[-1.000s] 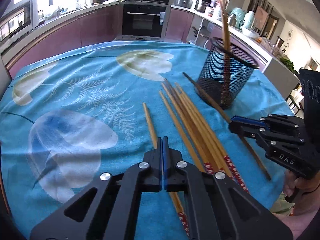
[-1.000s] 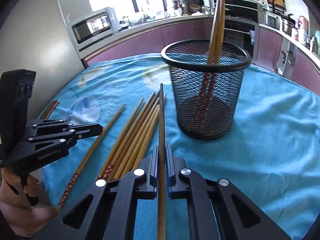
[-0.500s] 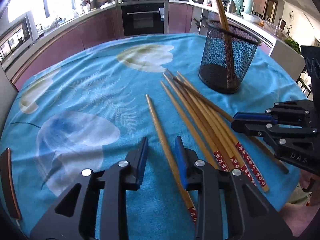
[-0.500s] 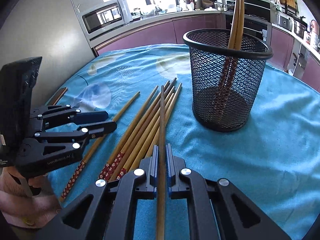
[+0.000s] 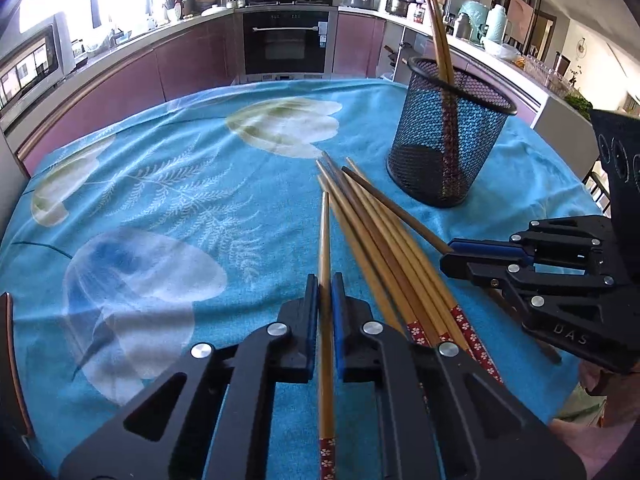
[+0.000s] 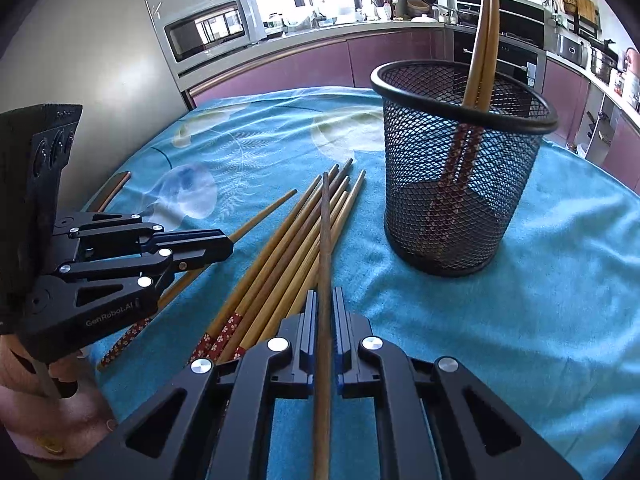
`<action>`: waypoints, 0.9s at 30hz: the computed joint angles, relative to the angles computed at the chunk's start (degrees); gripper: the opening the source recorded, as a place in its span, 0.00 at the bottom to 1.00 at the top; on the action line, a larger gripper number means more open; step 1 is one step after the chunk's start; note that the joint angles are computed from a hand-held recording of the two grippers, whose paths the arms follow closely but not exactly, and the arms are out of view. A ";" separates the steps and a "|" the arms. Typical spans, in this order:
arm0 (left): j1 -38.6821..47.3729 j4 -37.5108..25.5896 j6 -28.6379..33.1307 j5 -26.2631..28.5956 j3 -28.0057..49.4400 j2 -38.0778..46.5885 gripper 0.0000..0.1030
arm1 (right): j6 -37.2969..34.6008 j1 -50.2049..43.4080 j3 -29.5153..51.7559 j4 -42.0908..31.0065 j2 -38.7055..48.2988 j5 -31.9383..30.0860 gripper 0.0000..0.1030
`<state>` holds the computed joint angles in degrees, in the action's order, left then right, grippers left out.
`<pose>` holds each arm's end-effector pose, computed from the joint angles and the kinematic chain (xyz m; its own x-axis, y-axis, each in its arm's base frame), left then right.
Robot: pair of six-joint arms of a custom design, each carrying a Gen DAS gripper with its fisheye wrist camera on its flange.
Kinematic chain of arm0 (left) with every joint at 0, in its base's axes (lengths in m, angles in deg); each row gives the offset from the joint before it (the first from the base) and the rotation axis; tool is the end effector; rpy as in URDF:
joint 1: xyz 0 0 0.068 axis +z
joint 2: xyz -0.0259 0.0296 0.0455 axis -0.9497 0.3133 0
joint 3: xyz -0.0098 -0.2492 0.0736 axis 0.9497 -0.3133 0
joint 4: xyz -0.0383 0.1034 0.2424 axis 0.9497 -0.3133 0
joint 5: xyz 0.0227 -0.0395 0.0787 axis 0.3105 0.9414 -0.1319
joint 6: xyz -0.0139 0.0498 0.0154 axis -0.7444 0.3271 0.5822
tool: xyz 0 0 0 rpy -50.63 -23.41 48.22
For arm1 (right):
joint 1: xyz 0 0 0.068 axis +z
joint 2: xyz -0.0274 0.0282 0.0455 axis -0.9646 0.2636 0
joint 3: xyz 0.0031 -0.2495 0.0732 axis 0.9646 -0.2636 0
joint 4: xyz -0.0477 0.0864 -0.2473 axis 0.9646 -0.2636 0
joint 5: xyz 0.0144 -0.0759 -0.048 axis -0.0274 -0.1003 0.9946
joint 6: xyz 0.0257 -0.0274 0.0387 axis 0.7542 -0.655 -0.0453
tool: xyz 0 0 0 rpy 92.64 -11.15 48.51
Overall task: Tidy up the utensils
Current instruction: 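Raise the held chopsticks upright and insert them into the mesh cup with both tools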
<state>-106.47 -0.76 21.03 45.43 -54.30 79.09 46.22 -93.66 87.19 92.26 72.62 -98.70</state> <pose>0.1932 -0.1275 0.0479 -0.7621 0.1654 -0.6260 0.2698 0.9600 -0.0748 0.1852 -0.0422 0.0475 -0.7240 -0.2878 -0.6270 -0.4896 0.8546 0.1732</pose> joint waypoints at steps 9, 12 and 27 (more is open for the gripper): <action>1.23 -8.05 2.18 7.54 -4.31 -20.63 0.07 | -9.07 -10.53 2.19 -16.99 -10.84 -10.64 0.06; 1.22 -11.82 2.55 8.74 -4.80 -28.26 0.07 | -10.73 -13.53 3.46 -21.49 -13.60 -13.72 0.06; 2.62 -20.62 2.31 13.03 -1.04 -45.59 0.07 | -8.95 -19.31 11.81 -29.37 -18.00 -23.16 0.06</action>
